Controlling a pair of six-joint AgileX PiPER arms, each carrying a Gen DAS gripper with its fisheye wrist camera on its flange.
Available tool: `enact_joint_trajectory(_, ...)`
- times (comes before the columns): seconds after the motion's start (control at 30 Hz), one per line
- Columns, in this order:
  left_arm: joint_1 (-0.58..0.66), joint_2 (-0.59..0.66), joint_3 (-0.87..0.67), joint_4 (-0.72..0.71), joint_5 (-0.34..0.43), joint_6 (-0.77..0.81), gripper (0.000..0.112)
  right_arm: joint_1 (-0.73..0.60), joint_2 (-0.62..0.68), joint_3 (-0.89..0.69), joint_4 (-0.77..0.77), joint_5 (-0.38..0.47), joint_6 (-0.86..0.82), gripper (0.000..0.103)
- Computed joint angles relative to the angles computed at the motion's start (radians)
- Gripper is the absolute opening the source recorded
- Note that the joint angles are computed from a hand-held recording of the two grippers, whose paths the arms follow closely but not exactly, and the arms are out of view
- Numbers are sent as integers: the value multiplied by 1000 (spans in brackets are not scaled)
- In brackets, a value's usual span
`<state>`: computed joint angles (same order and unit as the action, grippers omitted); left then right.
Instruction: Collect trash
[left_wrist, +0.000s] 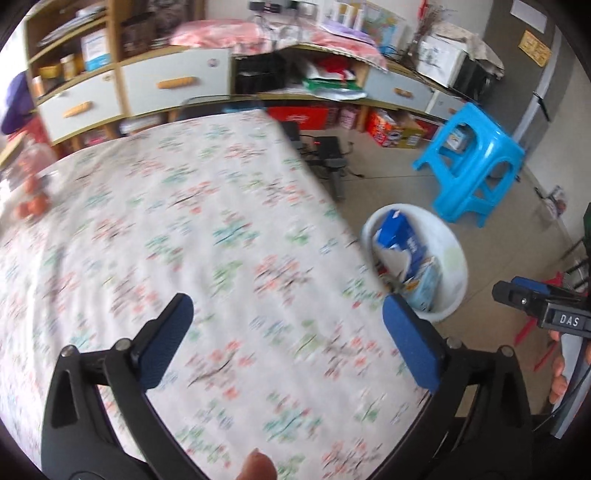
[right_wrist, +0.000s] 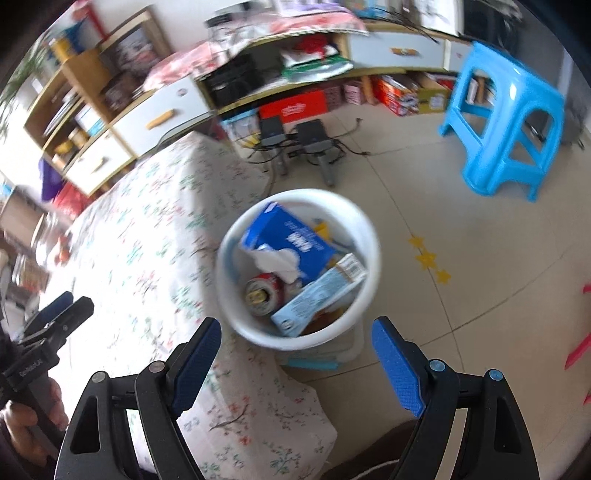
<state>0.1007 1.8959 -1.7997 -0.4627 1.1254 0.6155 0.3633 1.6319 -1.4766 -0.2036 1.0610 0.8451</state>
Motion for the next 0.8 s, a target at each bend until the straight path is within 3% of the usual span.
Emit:
enact_joint_trajectory(0.07,20,-52,73,36,-47,-6,102,47,7,-11,-22,0,21,85)
enact_joint_trajectory(0.27,90,-165,206,35,-66,38,102,231,22,-34,-164,-2,159,92)
enact_joint_trajectory(0.47,162,-280,335,-4,-128,80,102,403,64,-74,-350,76,299,103)
enact_joint_trajectory(0.8,238,-353,435,-31,-196,132,102,485,82,-71,-477,129,389,103)
